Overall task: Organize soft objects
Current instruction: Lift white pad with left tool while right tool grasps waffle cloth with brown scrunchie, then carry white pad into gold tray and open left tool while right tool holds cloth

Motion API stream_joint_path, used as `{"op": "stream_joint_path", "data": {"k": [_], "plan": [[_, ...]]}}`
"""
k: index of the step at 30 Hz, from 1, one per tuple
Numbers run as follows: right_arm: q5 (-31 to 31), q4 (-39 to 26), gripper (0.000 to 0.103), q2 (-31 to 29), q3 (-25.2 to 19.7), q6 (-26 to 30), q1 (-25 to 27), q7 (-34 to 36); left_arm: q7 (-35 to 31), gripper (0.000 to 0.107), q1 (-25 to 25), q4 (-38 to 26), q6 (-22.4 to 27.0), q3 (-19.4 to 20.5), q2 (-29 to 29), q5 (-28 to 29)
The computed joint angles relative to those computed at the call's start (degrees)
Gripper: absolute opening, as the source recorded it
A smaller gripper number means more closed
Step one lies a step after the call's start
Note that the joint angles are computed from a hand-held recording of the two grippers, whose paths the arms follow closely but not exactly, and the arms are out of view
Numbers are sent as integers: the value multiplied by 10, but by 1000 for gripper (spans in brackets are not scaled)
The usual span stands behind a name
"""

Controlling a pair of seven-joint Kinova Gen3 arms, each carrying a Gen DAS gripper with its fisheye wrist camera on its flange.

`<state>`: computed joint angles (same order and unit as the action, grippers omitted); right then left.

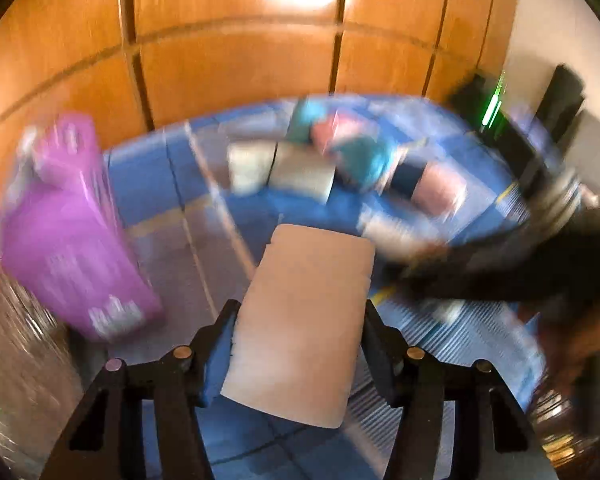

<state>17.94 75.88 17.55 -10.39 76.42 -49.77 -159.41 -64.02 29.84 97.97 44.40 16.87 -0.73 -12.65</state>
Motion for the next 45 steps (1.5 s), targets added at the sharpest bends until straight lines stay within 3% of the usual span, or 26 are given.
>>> {"op": "stream_joint_path", "data": {"k": [3,6,10,15,19,26,32,45], "plan": [[4,-5,41,1,-1,8,-3,3,-40,59,11,-67,33,-18,9,24],[7,-9,41,8,1,6,-4,8,-61,59,-12,-147,69,-14,34,35],[11,-17,41,15,3,13,-11,10,-39,60,-26,-246,120,-46,63,15],[16,-33,42,27,6,24,-21,14,7,60,-63,-269,143,-86,50,-39],[24,-49,42,37,9,39,-34,16,36,60,-124,-228,155,-114,14,-54],[45,-80,41,59,15,70,-61,26,43,61,-235,-55,115,-152,-109,-43],[59,-114,41,79,24,102,-88,34,51,61,-318,71,96,-148,-211,-74],[88,-154,41,104,36,150,-133,42,20,66,-447,197,97,-143,-350,-58]]}}
